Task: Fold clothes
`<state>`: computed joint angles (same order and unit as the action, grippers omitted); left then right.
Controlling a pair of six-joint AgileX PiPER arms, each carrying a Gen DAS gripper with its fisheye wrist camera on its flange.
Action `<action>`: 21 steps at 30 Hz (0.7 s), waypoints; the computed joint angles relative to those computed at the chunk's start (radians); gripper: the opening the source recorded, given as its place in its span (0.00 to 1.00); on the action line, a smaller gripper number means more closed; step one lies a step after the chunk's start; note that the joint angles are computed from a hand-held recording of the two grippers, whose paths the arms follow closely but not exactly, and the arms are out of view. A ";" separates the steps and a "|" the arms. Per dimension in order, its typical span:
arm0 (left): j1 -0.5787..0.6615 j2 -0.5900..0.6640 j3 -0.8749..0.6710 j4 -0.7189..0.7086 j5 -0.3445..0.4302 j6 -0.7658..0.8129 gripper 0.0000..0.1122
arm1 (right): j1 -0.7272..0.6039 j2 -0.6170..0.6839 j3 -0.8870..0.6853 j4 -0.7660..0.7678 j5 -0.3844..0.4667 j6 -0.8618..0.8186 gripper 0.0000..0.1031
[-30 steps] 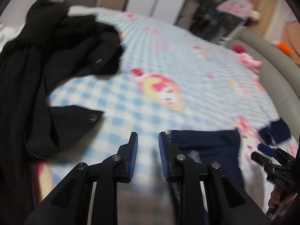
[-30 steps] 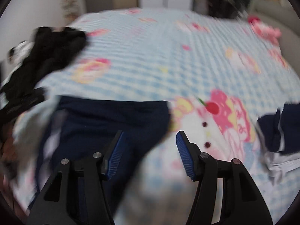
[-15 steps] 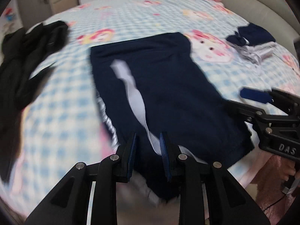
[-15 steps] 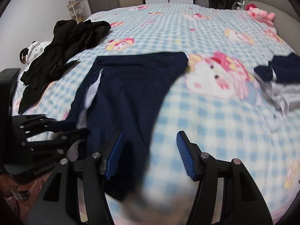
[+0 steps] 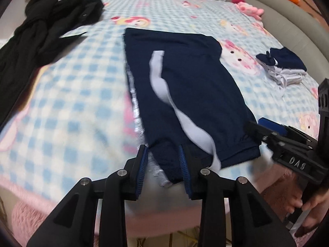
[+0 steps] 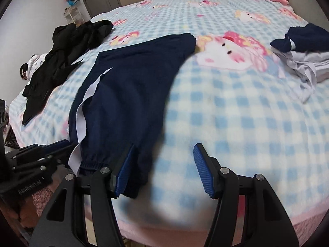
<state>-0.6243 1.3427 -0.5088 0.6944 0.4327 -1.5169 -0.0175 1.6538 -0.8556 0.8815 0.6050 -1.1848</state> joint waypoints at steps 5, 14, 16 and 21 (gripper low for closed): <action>-0.019 -0.109 0.047 0.105 -0.002 -0.152 0.36 | -0.052 -0.023 0.011 0.122 0.055 -0.111 0.58; 0.037 -0.012 0.025 0.087 0.055 -0.165 0.37 | -0.017 -0.001 0.009 -0.030 0.019 0.048 0.58; 0.097 -0.121 0.113 0.127 -0.078 -0.219 0.35 | -0.051 -0.018 0.010 0.017 0.036 -0.005 0.59; 0.082 -0.120 0.139 0.177 -0.158 -0.252 0.35 | -0.066 0.007 -0.015 0.053 0.074 -0.036 0.61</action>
